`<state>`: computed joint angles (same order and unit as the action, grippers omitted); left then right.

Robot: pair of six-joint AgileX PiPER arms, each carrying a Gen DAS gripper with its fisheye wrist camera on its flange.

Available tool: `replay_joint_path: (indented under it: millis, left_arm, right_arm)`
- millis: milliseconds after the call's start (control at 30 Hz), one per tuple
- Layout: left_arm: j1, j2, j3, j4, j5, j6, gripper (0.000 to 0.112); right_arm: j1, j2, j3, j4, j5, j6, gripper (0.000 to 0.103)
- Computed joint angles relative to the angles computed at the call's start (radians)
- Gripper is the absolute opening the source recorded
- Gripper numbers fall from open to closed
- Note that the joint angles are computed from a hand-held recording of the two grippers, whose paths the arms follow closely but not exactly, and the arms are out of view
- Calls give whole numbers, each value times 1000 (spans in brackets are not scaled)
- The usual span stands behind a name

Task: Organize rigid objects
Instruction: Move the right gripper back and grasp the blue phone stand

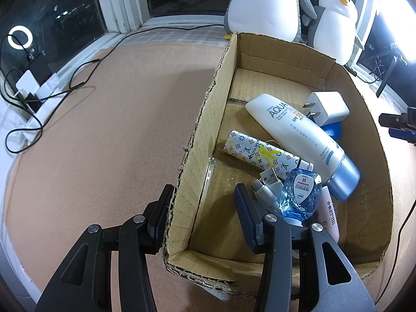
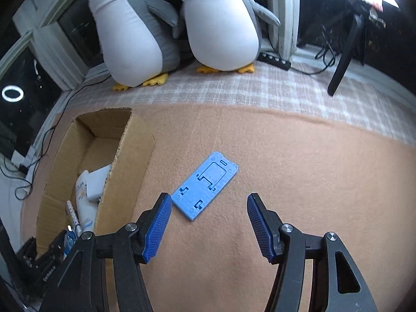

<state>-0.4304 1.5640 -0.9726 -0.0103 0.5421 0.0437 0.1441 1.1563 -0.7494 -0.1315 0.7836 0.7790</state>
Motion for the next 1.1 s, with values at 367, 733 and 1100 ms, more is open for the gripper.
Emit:
replay_joint_path:
  millis: [367,733,1100]
  left_arm:
    - [1,2,0,-13,-1,7,46]
    - [2,4,0,-17,-3,10,46]
    - [2,2,4,-17,-6,10,46]
  right_arm:
    - [37,190,-100,-48,20,60,56]
    - [51,296,-138,-119,40,53,56]
    - [18,199,-30,-129,33,-33,56]
